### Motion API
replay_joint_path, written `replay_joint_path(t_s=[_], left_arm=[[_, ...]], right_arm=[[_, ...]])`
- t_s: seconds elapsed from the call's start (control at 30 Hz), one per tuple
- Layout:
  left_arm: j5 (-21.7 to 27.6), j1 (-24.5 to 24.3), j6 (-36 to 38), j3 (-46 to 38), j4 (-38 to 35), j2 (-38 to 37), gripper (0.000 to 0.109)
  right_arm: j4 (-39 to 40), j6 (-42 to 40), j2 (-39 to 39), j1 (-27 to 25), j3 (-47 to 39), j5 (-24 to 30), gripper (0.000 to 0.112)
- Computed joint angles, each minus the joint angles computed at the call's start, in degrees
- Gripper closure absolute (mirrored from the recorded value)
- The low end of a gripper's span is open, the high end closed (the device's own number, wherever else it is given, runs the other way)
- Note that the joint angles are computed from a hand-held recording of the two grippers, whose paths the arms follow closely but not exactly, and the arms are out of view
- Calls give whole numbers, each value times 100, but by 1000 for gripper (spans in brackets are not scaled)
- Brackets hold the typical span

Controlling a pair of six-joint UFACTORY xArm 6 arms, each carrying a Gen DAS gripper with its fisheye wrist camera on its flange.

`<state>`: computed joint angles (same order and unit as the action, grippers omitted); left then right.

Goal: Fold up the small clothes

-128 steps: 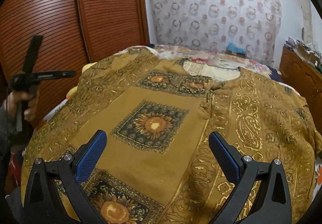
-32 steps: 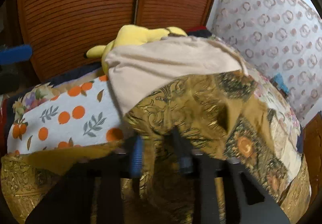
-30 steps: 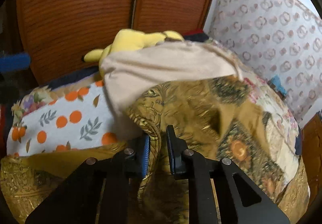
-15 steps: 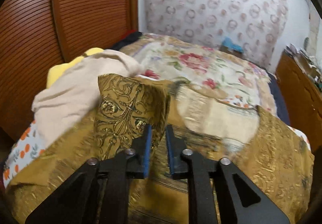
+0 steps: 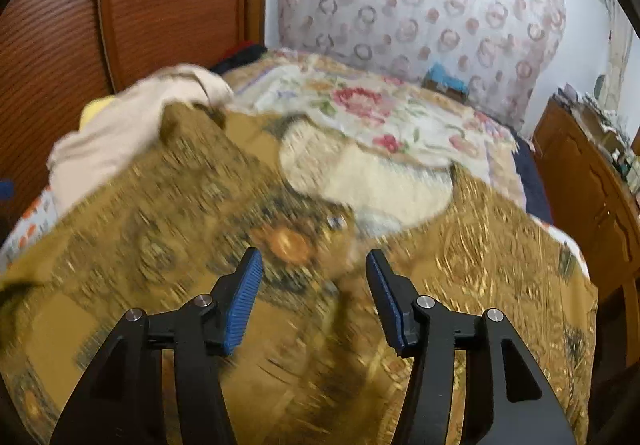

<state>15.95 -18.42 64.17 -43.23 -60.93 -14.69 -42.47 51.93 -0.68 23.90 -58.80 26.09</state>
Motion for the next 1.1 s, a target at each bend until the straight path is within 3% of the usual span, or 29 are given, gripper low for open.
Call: replay_joint_path(t_s=[0.1,0.37,0.63,1.1], left_arm=[[-116,-87,-355,-352,519,378,52],[232,-89,-821,-1440,1172,1325,52],[710,-28,-1329,-2593,1582,2346,52],[1654,-3,-2315,-4060,2551,3501,52]], right_arm=[[180,-237,-62,-94,236,-65,57],[554,-632,-198,-267,584,-375,57],[494,-530,-309,-340,817,-647,56],[644,-670,-301,-398,821,-700,55]])
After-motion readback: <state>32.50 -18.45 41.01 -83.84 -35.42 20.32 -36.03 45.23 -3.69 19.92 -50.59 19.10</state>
